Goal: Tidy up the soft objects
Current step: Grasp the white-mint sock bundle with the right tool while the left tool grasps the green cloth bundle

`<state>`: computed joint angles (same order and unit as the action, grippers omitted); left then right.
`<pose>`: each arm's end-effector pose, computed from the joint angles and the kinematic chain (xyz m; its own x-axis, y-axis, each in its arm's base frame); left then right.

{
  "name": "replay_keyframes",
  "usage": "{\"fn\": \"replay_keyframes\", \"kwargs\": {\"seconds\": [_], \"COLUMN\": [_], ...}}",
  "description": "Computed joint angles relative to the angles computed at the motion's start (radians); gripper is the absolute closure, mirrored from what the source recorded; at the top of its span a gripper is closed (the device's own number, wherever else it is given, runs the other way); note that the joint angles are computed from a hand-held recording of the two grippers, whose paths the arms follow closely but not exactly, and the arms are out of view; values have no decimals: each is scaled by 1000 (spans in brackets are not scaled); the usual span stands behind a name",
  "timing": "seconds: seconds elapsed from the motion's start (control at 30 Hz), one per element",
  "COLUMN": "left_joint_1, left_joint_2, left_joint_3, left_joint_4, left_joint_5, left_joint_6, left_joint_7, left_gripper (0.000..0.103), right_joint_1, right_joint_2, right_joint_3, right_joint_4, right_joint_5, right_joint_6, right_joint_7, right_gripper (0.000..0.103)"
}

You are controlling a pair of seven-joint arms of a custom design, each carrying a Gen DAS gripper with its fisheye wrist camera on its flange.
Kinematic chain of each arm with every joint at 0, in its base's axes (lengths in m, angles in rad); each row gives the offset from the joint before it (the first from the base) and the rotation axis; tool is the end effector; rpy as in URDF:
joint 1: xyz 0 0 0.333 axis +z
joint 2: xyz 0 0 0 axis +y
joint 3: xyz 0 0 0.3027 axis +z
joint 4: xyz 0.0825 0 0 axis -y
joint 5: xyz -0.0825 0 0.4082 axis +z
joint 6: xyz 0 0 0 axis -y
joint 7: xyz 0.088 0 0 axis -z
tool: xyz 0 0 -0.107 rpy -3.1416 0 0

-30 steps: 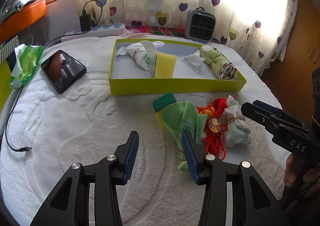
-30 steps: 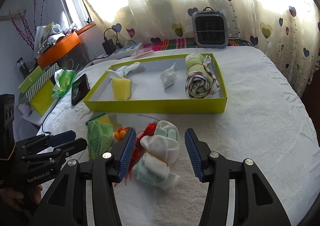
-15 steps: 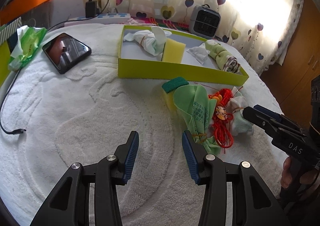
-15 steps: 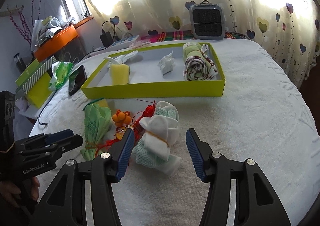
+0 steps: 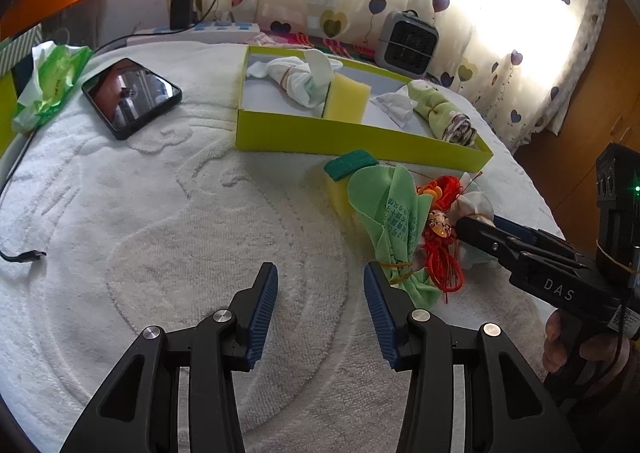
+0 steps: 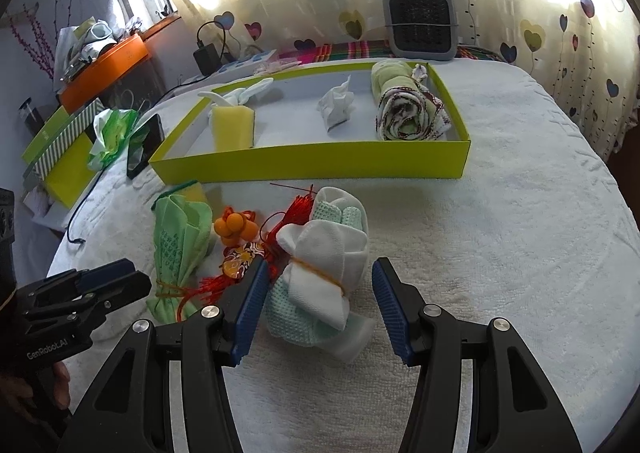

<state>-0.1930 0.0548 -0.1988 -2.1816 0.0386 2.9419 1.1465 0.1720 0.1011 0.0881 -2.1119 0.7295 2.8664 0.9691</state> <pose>0.5607 -0.2332 0.4198 -0.0832 -0.9648 0.2494 -0.7957 -0.0863 -0.5995 0.6044 0.1215 0.4045 0.2867 -0.9335 -0.2156 -0.7628 -0.0863 -0.6409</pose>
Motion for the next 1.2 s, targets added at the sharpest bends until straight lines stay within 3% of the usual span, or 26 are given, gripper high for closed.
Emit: {"fn": "replay_keyframes", "kwargs": {"seconds": [0.2,0.4,0.77,1.07,1.2], "left_joint_1": [10,-3,-31,-62,-53], "left_joint_2": [8,27,71,93,99], "left_joint_3": [-36,-39,-19,23,13], "left_joint_4": [12,44,103,139,142], "left_joint_5": [-201,-244,-114,97,104], "left_joint_6": [12,-8,-48,-91,-91], "left_joint_7": [179,221,124,-76,-83], "left_gripper": [59,59,59,60,64], "right_joint_1": [-8,-12,-15,-12,-15], "right_joint_2": [2,-1,-27,-36,-37], "right_joint_3": [4,5,-9,-26,-30], "right_joint_4": [5,7,-8,-8,-8], "right_joint_5": [62,135,271,335,359], "right_joint_6": [-11,-27,-12,-29,-39], "right_joint_7": [-45,-113,-213,-273,-291], "right_gripper": [49,58,63,63,63]}}
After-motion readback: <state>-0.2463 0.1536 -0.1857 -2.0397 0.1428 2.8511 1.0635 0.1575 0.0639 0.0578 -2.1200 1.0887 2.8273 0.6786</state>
